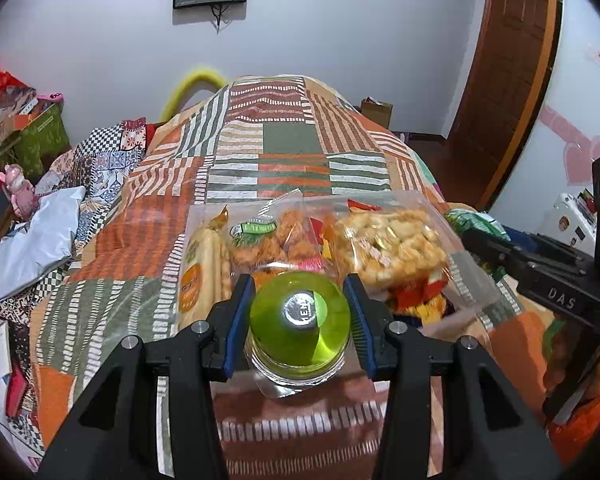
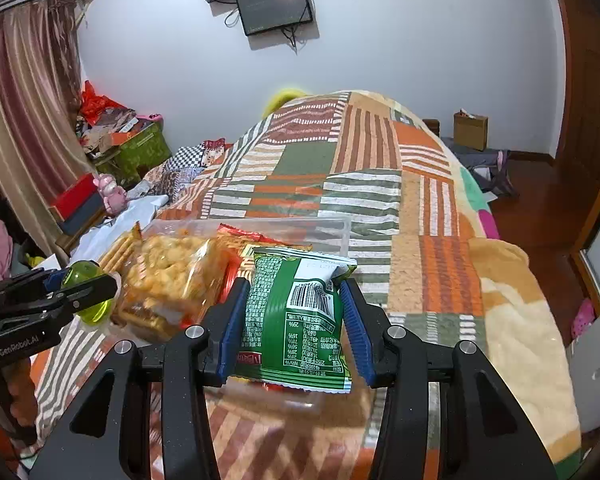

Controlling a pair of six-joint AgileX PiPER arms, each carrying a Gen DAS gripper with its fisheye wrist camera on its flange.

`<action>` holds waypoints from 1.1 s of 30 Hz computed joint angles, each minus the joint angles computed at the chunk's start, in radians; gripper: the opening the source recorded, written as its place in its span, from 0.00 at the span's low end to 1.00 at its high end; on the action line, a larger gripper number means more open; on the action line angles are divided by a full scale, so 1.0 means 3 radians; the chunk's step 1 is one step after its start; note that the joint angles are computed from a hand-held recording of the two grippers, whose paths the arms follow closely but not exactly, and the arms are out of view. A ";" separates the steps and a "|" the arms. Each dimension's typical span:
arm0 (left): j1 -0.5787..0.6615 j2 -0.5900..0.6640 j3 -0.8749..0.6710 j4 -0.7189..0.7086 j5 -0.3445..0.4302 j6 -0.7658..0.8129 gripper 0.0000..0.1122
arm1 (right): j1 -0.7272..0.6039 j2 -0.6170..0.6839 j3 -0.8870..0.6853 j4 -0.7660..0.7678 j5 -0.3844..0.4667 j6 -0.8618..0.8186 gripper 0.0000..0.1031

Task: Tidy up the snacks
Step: 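Lower the green jar and green bag into the box and release both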

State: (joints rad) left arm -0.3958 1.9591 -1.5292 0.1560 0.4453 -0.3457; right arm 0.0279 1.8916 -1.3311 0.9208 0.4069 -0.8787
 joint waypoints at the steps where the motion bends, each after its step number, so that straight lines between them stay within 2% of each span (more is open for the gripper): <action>1: 0.0004 0.0039 -0.0044 0.0012 0.0010 -0.0010 0.40 | 0.0008 0.0053 -0.0064 -0.0033 0.0028 0.0048 0.42; 8: 0.0030 0.0272 -0.0237 0.0072 0.0026 -0.0084 0.40 | 0.0102 0.0185 -0.0181 -0.0211 0.0027 0.0201 0.42; 14: -0.0048 0.0278 -0.0171 0.0480 -0.0045 -0.0377 0.38 | 0.0082 0.0210 -0.0168 -0.0161 0.0038 0.0152 0.41; 21: -0.0082 0.0240 -0.0084 0.0504 -0.0073 -0.0369 0.38 | 0.0120 0.0153 -0.0111 -0.0345 0.0039 0.0228 0.43; 29: -0.0011 0.0165 -0.0022 0.0204 -0.0106 -0.0174 0.38 | 0.0177 0.0063 -0.0006 -0.0476 -0.0058 0.0236 0.54; 33: 0.0021 0.0104 0.0040 0.0049 -0.0144 -0.0073 0.38 | 0.0150 -0.0021 0.0084 -0.0323 -0.0134 0.0120 0.67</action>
State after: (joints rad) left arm -0.3896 1.9902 -1.5170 0.1706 0.4021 -0.3675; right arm 0.0729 1.8854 -1.3058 0.8239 0.3667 -0.8428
